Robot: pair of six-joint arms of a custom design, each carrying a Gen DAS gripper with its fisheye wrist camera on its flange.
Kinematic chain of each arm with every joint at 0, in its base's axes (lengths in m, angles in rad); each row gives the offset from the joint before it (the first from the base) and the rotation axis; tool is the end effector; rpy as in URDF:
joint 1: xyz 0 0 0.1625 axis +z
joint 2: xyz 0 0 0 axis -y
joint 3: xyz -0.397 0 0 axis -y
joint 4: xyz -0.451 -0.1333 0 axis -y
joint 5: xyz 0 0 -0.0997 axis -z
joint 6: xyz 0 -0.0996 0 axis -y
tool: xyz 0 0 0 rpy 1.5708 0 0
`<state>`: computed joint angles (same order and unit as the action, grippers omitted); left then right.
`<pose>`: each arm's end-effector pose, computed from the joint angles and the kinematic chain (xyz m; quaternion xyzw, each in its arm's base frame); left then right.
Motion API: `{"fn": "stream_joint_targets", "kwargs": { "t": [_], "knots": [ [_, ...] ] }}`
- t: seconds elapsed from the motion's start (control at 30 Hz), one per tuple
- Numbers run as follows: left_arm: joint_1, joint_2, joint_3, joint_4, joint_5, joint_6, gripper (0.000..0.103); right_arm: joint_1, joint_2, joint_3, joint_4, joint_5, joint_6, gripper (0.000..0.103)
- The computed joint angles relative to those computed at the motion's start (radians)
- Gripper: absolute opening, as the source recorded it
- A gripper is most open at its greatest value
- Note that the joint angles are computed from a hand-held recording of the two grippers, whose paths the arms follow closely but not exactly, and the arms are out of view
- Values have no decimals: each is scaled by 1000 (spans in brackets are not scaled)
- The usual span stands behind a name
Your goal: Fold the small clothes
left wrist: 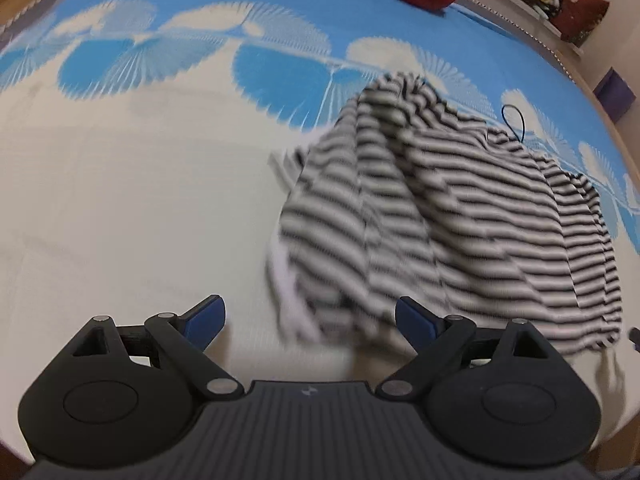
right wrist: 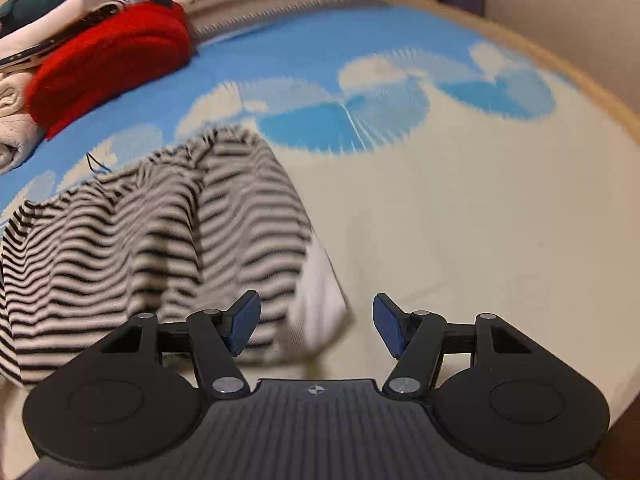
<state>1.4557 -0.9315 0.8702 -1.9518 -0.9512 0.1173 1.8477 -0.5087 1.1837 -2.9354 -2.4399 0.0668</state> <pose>0.0966 -0.8284 0.4781 0.0413 0.9307 -0.2086 0.2977 0.2783 -0.7699 0.0879 -0.0520 -0.8639 0.3698 0.3380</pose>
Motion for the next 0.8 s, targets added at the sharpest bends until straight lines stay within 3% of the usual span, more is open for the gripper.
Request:
{"fn": "stream_joint_targets", "kwargs": {
  "t": [0.07,0.13,0.2,0.33,0.4,0.43,0.47,0.53,0.57,0.67,0.8],
  "knots": [
    [16,-39,45,-12,-46,-31,95,0,7,-3,0,-9,-2,65],
    [38,-24,-5,67,-144,-86,96,-7,18,-18,7,-1,18,69],
    [53,6,-68,142,-213,-131,96,-17,24,-42,80,-3,119,70],
    [62,27,-87,147,-243,-177,96,-50,18,-59,224,83,376,71],
    [60,34,-89,122,-232,-193,95,-47,37,-77,209,78,372,48],
    [56,35,-85,102,-221,-191,80,-42,44,-87,205,77,347,30],
    [55,37,-84,80,-218,-184,51,-36,47,-94,196,83,326,24],
    [57,44,-90,52,-229,-180,15,-21,56,-98,148,69,270,18],
    [58,51,-98,42,-223,-186,8,-16,56,-97,134,66,250,16],
    [50,52,-95,30,-159,-178,5,-7,58,-91,89,54,210,14],
    [47,75,-114,-9,37,-170,0,-17,16,-40,3,72,220,12]
  ]
}}
